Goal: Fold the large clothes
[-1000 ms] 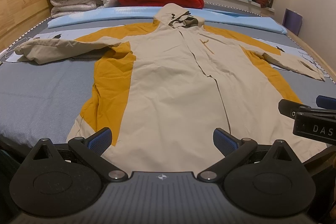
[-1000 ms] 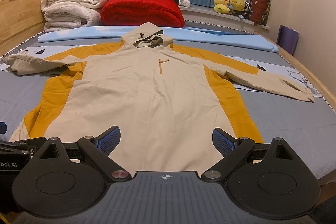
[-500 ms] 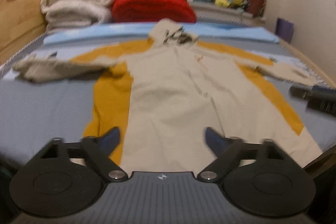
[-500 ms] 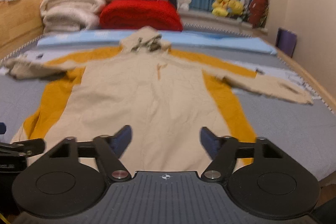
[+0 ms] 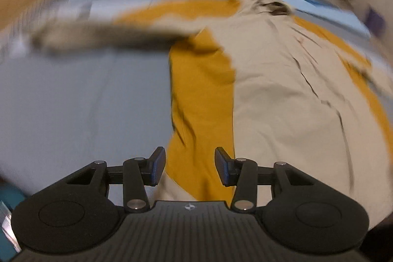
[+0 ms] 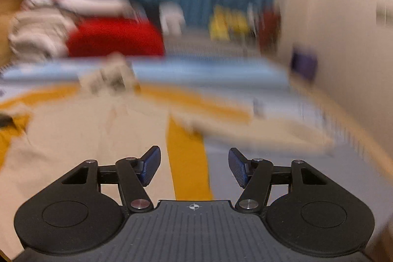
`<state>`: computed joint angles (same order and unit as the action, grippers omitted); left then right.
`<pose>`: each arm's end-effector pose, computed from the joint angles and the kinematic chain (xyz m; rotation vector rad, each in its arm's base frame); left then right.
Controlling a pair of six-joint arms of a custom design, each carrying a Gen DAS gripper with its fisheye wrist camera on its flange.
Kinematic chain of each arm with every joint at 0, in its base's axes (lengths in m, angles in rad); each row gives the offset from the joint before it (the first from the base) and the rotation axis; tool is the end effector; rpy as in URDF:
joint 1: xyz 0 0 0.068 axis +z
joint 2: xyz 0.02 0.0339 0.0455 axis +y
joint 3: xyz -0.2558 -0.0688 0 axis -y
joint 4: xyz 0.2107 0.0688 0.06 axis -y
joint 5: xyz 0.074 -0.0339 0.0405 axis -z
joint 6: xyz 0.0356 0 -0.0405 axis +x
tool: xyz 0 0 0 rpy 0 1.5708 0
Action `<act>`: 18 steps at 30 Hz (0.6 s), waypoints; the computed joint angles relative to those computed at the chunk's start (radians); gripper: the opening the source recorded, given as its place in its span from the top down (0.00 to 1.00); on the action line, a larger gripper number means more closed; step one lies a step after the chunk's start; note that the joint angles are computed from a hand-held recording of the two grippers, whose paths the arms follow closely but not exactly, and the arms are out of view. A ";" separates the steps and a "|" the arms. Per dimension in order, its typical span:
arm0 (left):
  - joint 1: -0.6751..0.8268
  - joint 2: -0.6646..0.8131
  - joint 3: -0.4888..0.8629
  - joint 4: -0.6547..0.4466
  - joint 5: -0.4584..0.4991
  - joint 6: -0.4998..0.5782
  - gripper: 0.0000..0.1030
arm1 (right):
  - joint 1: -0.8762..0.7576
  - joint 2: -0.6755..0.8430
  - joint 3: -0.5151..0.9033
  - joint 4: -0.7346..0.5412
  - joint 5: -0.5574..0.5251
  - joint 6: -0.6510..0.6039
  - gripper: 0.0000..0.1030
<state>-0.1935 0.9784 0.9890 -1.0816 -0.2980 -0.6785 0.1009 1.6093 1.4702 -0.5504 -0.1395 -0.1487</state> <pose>0.1384 -0.0165 0.2931 -0.7116 2.4673 0.0726 0.3289 0.0383 0.3298 -0.3543 2.2277 0.1321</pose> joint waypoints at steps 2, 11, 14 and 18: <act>0.094 0.014 -0.022 0.016 0.058 0.023 0.53 | -0.003 0.101 0.065 -0.118 0.033 0.009 0.40; 0.218 0.050 -0.081 -0.018 0.170 0.089 0.81 | -0.013 0.337 0.205 -0.354 0.130 0.046 0.71; 0.188 0.004 -0.082 -0.039 0.126 0.082 0.95 | -0.017 0.325 0.191 -0.353 0.128 0.053 0.88; 0.154 -0.075 -0.048 -0.097 0.003 0.025 0.96 | -0.047 0.318 0.209 -0.378 0.038 0.088 0.99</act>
